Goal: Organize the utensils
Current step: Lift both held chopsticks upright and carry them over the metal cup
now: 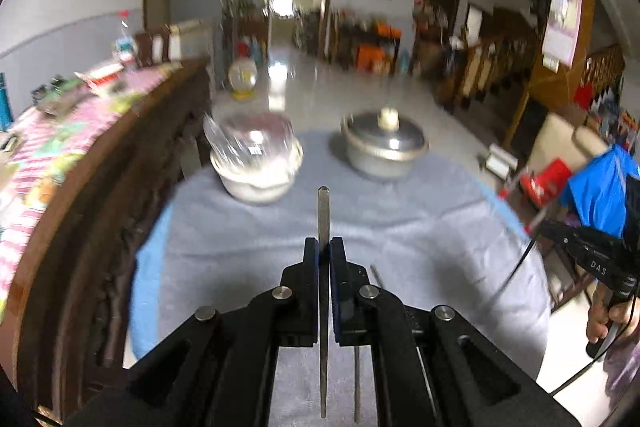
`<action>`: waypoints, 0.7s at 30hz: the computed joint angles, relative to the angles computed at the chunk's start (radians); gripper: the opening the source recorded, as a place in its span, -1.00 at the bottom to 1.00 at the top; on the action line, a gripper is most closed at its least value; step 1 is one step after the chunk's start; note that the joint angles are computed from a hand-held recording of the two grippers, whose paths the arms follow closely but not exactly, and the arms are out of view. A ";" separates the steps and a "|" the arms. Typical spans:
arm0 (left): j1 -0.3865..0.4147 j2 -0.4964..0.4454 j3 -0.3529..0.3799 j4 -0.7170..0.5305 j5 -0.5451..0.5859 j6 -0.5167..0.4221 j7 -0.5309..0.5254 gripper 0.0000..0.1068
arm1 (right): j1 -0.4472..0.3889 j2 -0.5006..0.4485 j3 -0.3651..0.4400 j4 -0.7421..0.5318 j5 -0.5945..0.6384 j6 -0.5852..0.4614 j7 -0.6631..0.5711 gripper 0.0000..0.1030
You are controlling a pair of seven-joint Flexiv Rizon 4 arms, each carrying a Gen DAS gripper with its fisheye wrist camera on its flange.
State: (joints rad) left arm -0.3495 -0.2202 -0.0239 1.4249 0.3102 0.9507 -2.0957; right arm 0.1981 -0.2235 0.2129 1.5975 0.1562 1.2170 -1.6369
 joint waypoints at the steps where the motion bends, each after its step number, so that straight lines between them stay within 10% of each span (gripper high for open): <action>1: -0.013 0.022 0.011 0.005 0.034 0.001 -0.034 -0.91 | 0.003 0.024 -0.004 0.020 -0.004 0.033 0.015 -0.89; 21: -0.064 0.176 -0.121 -0.026 0.428 0.035 -0.488 -0.91 | 0.123 0.315 -0.008 0.156 -0.054 0.090 0.079 -0.90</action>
